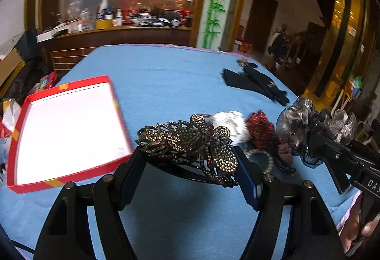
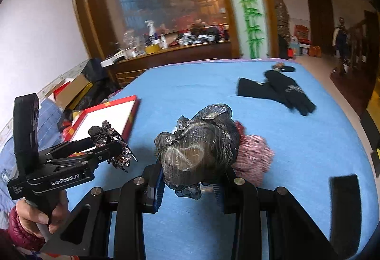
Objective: Organize jewelry
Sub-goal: 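Carry both held items over the white box and release them inside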
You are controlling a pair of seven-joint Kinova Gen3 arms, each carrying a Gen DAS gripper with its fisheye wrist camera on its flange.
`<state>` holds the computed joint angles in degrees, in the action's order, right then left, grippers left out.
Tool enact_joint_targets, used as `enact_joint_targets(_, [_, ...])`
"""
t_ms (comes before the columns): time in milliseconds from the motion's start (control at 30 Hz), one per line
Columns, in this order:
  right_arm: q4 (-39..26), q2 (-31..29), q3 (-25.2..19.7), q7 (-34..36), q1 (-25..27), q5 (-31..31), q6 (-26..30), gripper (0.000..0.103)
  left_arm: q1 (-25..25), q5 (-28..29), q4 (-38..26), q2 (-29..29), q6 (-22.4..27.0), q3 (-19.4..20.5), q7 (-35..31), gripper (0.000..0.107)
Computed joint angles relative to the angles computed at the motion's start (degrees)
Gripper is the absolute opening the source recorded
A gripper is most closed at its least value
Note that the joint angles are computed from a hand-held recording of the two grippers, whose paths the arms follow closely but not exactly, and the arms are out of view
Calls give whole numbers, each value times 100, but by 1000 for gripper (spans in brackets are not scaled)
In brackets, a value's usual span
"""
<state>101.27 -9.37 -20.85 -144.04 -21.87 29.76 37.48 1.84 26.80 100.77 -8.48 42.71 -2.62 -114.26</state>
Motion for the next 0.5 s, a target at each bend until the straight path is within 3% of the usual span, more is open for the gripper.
enact_joint_targets(167, [-534, 490, 85, 417, -330, -201, 96, 37, -226, 252, 45, -17, 68, -383, -302, 72])
enact_joint_targets(500, [-1920, 1638, 522, 1285, -1245, -559, 405, 38, -1010, 438, -98, 144, 109, -779, -718, 72])
